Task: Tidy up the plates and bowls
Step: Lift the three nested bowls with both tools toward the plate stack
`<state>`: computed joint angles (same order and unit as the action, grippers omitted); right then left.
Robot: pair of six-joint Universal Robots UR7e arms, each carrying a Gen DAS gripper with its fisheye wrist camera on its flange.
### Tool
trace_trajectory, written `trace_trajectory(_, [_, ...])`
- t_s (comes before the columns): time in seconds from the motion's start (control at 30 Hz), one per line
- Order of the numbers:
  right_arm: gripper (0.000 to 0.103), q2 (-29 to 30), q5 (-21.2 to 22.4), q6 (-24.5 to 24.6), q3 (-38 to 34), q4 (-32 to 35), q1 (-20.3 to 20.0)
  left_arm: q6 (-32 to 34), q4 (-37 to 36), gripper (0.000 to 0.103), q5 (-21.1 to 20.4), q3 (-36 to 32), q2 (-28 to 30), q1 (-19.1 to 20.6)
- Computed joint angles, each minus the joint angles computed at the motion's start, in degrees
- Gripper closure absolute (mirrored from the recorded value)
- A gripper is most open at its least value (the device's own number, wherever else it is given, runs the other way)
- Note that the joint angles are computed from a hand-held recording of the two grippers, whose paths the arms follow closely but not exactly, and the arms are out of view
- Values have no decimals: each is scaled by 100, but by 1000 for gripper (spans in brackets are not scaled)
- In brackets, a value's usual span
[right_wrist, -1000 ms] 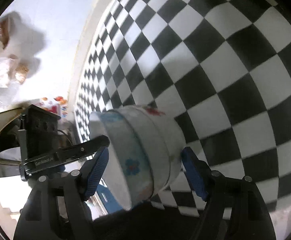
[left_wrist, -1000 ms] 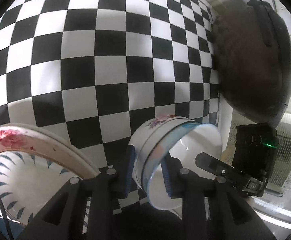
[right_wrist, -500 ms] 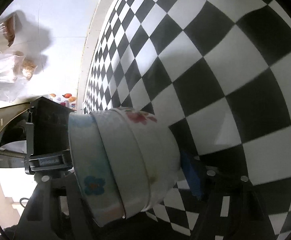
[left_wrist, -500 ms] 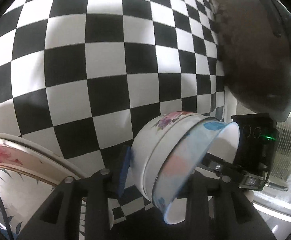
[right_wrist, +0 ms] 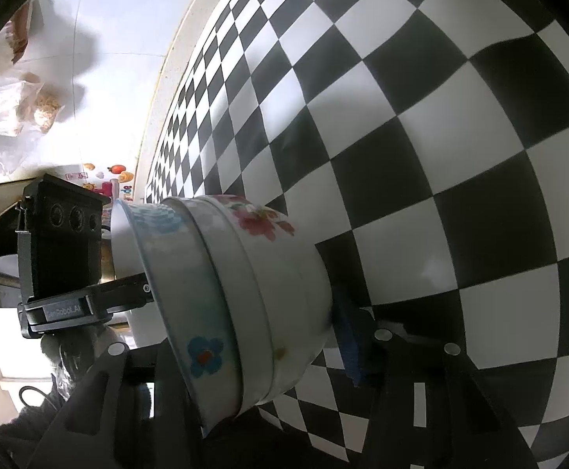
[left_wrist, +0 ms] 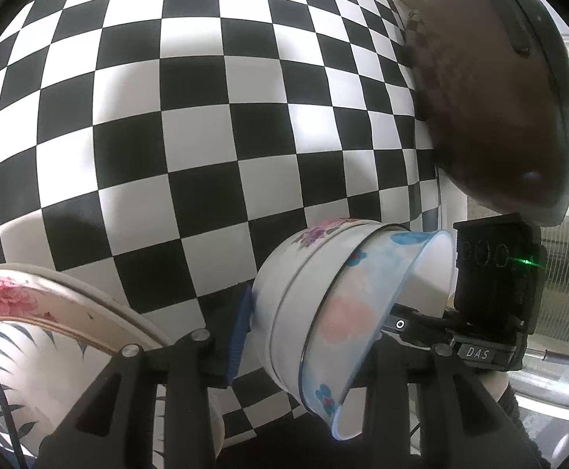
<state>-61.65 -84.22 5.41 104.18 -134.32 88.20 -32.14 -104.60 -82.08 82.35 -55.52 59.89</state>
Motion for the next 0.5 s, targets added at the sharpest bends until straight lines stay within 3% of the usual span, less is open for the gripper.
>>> trace_trajectory(0.5, [54,57,121,159,-218,196,355,-187,211,71,154,0,-402,-177])
